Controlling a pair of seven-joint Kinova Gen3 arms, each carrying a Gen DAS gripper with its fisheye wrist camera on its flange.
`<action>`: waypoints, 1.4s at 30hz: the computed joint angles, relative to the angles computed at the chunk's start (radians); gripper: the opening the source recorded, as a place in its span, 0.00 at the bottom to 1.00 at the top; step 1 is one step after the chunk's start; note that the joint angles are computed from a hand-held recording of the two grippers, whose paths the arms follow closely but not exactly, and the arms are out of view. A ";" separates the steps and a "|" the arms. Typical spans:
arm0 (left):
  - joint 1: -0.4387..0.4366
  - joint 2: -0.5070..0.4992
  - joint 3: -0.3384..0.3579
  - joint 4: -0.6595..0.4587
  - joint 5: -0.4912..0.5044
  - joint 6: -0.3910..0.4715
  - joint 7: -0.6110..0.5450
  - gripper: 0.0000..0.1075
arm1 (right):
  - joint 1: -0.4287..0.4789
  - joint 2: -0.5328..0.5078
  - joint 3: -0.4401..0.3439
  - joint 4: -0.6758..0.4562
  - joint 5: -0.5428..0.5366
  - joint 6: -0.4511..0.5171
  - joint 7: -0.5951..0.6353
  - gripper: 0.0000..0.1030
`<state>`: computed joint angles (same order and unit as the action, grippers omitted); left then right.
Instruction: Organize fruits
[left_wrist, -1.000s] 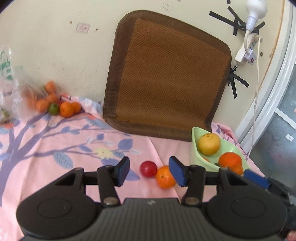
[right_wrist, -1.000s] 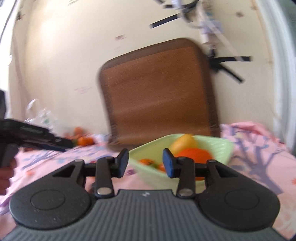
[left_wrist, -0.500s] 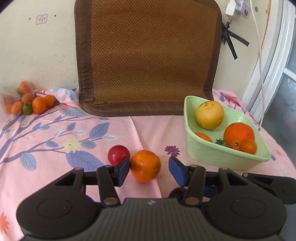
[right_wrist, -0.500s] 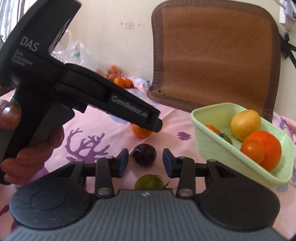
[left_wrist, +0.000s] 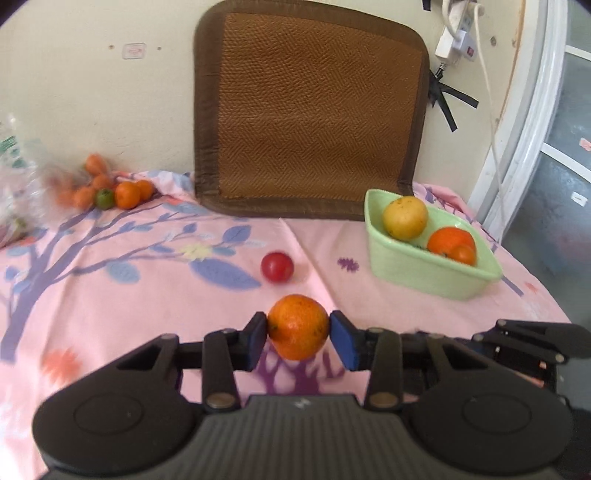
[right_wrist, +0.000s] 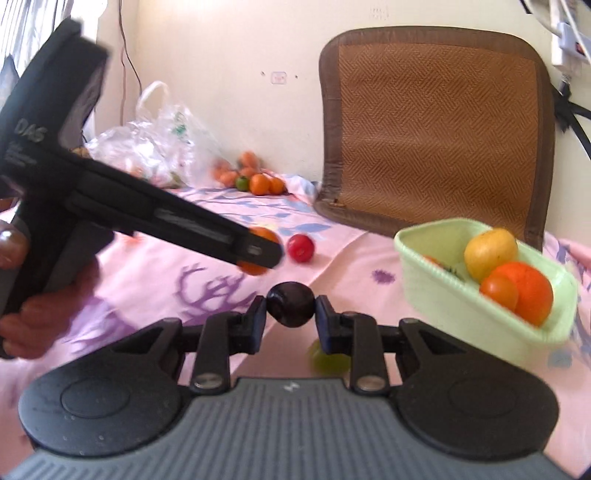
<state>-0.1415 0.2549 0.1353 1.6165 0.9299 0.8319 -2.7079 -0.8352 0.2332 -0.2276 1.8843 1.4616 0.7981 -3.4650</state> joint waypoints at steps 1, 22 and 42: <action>-0.018 -0.018 -0.005 0.023 0.006 0.016 -0.020 0.35 | -0.016 -0.005 -0.007 0.014 0.003 0.023 -0.032 0.30; 0.072 -0.178 -0.080 0.283 0.022 -0.221 -0.083 0.36 | -0.189 0.046 -0.038 -0.017 -0.165 0.369 -0.181 0.31; 0.073 -0.181 -0.083 0.335 0.153 -0.262 -0.261 0.44 | -0.195 0.049 -0.022 -0.031 -0.188 0.358 -0.144 0.33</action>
<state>-0.0689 0.0736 0.0519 1.9516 1.0830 0.5699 -2.9694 -1.0301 0.2819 -0.2494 1.8531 1.2734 1.1564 -3.6087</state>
